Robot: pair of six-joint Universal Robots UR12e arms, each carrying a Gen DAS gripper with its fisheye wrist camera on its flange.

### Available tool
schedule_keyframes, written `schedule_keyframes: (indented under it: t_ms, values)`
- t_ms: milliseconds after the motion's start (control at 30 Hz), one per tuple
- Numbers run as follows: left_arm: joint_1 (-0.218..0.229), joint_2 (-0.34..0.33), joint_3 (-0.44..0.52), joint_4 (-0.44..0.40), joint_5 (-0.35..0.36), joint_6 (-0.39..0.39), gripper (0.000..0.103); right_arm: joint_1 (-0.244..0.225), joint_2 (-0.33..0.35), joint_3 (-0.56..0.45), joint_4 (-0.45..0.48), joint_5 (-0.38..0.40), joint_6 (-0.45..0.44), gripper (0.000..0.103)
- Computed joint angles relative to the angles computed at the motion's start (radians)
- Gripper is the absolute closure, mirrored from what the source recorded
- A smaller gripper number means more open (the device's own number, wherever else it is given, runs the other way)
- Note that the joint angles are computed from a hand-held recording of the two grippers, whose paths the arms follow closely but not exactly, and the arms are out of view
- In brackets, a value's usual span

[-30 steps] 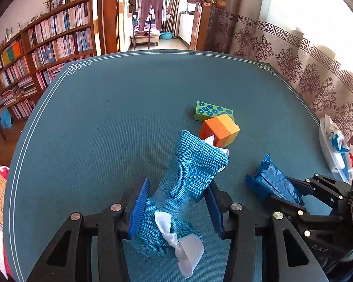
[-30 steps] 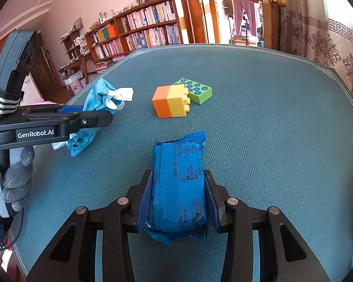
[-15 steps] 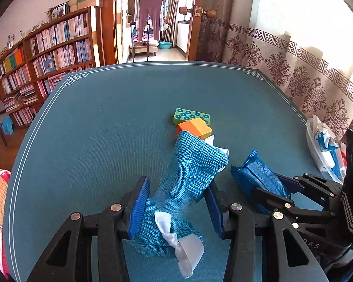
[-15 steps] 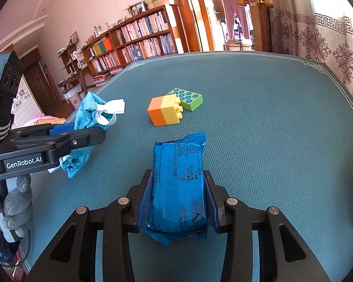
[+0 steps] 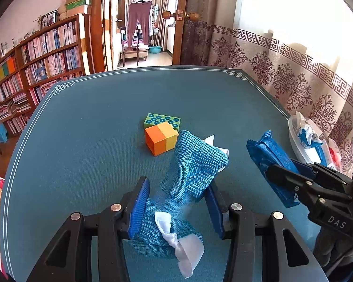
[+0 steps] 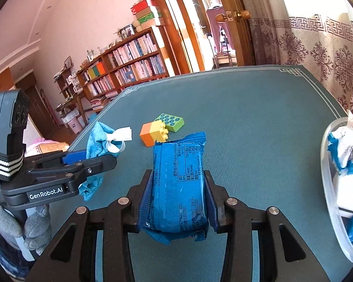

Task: Organize objects
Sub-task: 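Carry the blue towel and blue packet toward the clear bowl with both tools, then release the blue packet and blue towel into the clear bowl with both tools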

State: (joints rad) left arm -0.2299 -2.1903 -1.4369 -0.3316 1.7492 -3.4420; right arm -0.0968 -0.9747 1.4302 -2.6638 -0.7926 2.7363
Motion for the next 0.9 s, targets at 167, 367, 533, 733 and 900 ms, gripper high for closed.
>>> schedule_keyframes:
  t_ms: [167, 367, 533, 733, 900]
  values:
    - [-0.010, -0.004, 0.010, 0.007, -0.020, 0.026, 0.053, -0.020, 0.006, -0.028, -0.025, -0.011, 0.067, 0.061]
    - [-0.024, -0.018, 0.033, 0.008, -0.049, 0.056, 0.053, -0.050, 0.010, -0.049, -0.093, -0.089, 0.129, 0.061]
    - [-0.033, -0.031, 0.055, 0.001, -0.067, 0.073, 0.053, -0.083, 0.030, -0.082, -0.127, -0.161, 0.216, 0.061]
    - [-0.042, -0.041, 0.075, -0.011, -0.081, 0.098, 0.053, -0.113, 0.060, -0.123, -0.148, -0.222, 0.325, 0.061]
    - [-0.048, -0.052, 0.094, -0.026, -0.084, 0.109, 0.053, -0.118, 0.085, -0.158, -0.140, -0.270, 0.376, 0.061]
